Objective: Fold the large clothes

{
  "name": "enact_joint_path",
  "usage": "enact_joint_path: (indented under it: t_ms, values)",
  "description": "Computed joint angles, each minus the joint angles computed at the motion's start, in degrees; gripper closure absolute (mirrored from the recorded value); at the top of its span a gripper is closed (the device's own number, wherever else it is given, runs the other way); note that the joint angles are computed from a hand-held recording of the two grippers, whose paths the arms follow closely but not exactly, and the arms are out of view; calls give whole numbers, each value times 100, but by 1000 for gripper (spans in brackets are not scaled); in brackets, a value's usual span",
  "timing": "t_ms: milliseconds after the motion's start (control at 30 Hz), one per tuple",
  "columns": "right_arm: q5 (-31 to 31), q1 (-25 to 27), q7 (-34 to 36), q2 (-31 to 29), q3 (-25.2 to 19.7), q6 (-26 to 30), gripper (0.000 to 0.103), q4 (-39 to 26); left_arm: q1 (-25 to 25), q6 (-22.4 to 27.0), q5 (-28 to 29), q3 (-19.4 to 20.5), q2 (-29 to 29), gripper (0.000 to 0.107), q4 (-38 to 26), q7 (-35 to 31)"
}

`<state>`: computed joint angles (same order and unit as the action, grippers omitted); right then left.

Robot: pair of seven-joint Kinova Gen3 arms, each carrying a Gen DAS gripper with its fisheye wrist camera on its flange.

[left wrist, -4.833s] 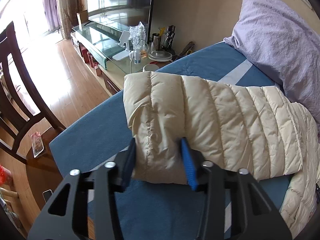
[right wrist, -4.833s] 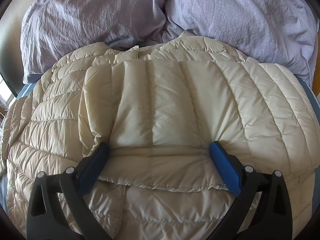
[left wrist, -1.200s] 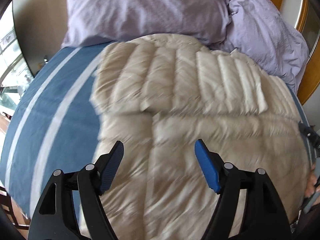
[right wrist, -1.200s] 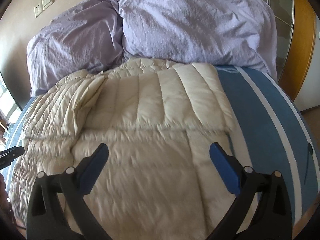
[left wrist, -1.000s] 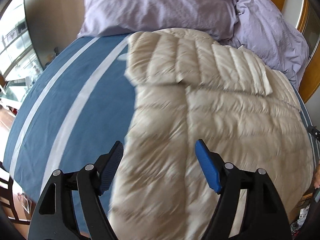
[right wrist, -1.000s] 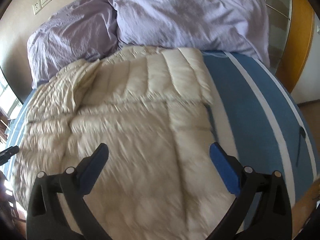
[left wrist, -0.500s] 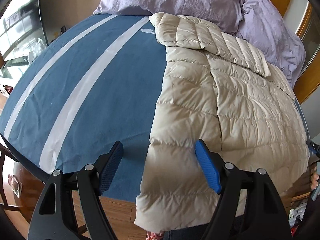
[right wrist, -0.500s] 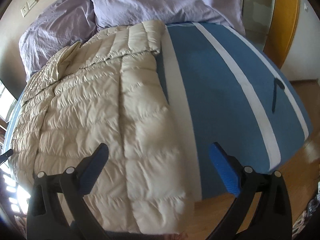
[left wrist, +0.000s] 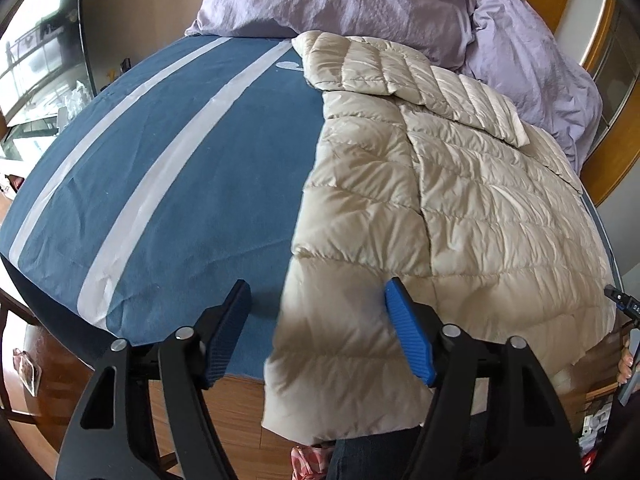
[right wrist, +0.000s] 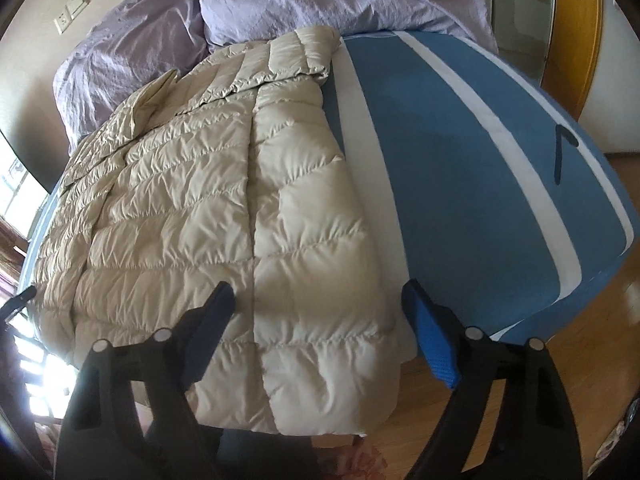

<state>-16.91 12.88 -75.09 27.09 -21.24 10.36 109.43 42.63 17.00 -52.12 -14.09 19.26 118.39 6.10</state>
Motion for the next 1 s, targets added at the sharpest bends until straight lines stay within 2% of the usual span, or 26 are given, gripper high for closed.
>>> enact_joint_path:
  t_ms: [167,267,333,433,533,633,767,1000]
  values:
    - [-15,354,160,20,-407,-191,43,120,101,-79,-83,-43,-13,51,34,122]
    - [-29,792,326,120,-890,-240,61,146,149,-137,-99,-71,-28,61,60,160]
    - [-40,973,389,179,-1084,-235,76,139,153,-195,-78,-81,-42,71,82,152]
    - [-68,1227,489,241,-1390,-305,89,173,143,-302,41,-89,-61,86,111,65]
    - [-32,1380,478,204,-1594,-474,94,254,245,-305,164,-173,-74,97,98,-5]
    - [100,1623,365,151,-1877,-690,96,325,333,-198,176,-224,-122,101,37,-21]
    - [351,1921,115,78,-2211,-875,96,331,384,-2,-94,-222,-208,103,-50,197]
    - [752,2022,-435,-44,-2444,-955,96,53,173,473,-703,43,-374,103,-301,617]
